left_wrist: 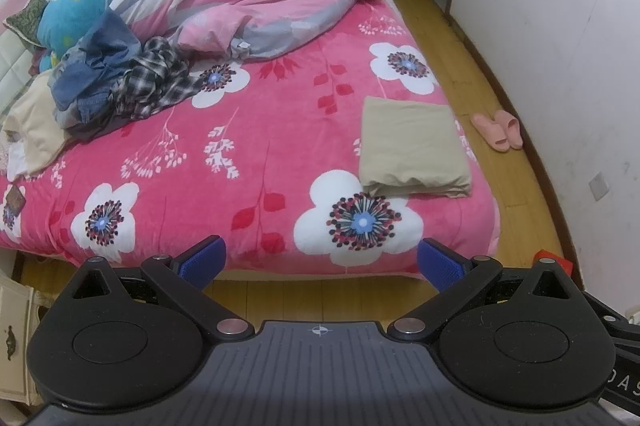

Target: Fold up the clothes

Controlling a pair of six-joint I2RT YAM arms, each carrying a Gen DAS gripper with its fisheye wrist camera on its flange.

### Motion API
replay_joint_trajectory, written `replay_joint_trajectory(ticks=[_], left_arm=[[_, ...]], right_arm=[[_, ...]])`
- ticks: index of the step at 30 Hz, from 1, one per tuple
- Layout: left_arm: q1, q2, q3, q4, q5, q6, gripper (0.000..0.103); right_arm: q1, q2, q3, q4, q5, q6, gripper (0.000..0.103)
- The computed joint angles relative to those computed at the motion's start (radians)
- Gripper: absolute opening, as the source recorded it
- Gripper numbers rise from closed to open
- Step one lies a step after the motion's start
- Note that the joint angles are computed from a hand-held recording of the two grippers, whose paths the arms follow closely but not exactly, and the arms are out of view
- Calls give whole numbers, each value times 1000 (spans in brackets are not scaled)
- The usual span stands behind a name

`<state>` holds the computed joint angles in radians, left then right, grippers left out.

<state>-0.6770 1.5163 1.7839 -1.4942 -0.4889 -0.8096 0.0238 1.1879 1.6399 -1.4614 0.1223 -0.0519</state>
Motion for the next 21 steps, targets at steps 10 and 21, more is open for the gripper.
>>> replay_joint_trajectory(ticks=[10,21], left_arm=[[5,9,3,-2,5,1,103],[14,14,5,-1,9,10,103]], right_arm=[[-1,7,-9,3,-7,-1,103],[0,18,-6,2,-11,-1,103]])
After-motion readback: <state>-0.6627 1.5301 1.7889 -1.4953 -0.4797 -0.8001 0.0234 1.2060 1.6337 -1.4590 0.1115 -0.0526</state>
